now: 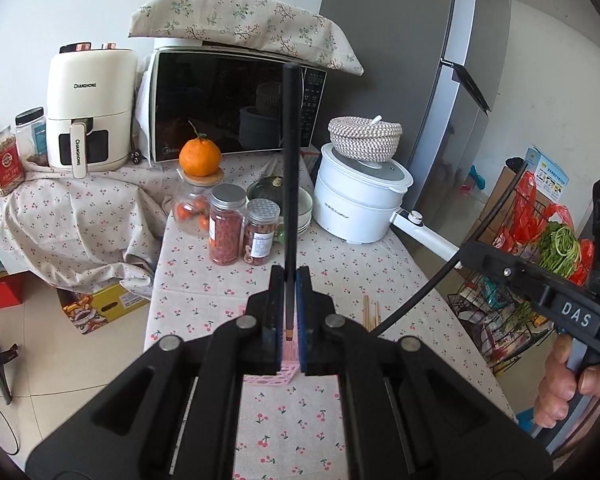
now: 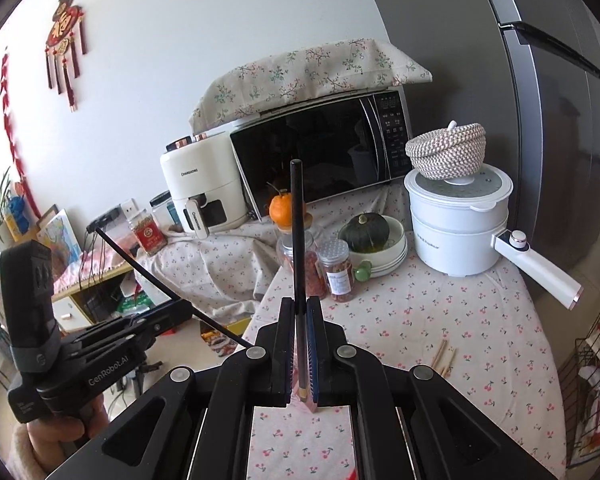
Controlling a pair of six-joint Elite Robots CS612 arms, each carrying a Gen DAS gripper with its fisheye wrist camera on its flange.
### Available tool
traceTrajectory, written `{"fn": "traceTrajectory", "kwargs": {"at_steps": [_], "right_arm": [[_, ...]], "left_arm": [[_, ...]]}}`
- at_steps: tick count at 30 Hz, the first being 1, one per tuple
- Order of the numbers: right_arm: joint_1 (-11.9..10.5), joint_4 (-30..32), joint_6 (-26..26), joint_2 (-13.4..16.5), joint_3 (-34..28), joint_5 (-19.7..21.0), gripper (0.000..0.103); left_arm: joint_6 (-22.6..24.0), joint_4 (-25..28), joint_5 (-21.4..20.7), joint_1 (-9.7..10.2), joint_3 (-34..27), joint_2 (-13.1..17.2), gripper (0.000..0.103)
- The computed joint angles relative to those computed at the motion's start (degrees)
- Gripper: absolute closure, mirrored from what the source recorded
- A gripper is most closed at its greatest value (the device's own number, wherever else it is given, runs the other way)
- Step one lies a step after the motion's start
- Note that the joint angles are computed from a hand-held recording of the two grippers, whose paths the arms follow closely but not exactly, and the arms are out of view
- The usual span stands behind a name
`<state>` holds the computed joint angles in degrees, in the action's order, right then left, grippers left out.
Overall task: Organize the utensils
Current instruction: 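Lift both black chopsticks, lower them into the pink basket and open both tools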
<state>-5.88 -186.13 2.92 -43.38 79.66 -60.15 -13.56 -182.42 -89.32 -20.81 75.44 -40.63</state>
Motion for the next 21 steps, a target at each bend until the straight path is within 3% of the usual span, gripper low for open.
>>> {"fn": "traceTrajectory", "kwargs": {"at_steps": [9, 21], "right_arm": [[0.95, -1.1, 4.85, 3.34, -4.95, 1.48, 0.097], [2.28, 11.51, 6.29, 9.48, -13.72, -0.27, 0.097]], "left_arm": [[-1.2, 8.27, 1.07, 0.59, -6.06, 3.71, 0.097], [-5.09, 19.4, -6.81, 2.1, -12.08, 6.93, 0.097]]}}
